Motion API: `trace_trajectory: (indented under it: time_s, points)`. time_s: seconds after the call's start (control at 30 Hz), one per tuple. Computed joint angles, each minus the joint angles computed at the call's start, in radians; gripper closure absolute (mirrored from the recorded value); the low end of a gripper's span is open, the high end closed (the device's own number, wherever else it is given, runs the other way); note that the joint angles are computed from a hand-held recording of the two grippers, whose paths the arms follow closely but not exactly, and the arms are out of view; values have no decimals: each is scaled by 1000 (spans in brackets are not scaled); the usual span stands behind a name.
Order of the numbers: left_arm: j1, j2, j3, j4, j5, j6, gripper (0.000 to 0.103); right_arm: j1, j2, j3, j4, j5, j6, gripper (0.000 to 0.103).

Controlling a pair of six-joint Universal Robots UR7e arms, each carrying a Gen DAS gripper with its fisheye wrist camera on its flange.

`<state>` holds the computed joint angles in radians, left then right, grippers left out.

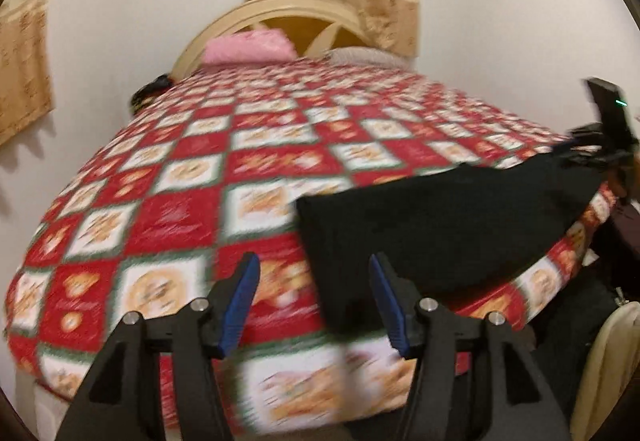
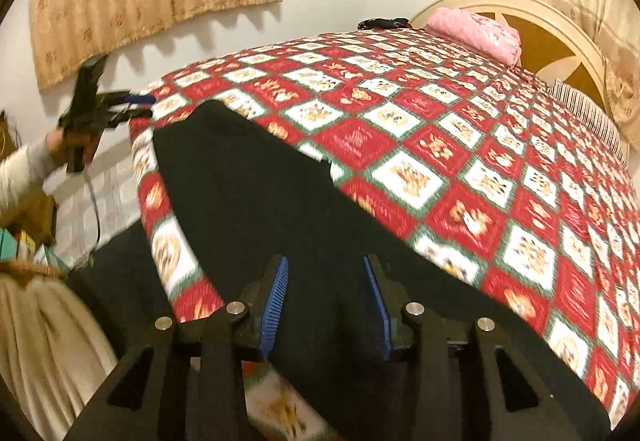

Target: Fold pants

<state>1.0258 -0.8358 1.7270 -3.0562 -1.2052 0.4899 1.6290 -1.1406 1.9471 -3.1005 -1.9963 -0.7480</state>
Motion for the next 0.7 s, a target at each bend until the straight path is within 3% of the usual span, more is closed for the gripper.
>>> trace_trajectory:
  time_s: [0.1,0.37,0.47,0.53,0.57,0.6,0.7]
  points:
    - [-20,50,-34,11,-40,2,43,-6,71,-96,39,28,68,63]
    - [4,134,-105,65,-43,-39,43,-84,233,-395,303,241,400,63]
    - [8,126,-88,45,-65,-41,43,-104,281,-469,409,245,492,63]
    - [11,124,-87,42,-76,-48,43,-119,295,-490,448,270,525,74]
    - [10,122,-87,47,-76,-55,43,-126,291,-485,452,306,528,98]
    - [8,122,-88,51,-74,-58,43,-128,286,-483,460,331,534,97]
    - [4,126,-91,55,-67,-56,38,-107,280,-471,403,306,496,98]
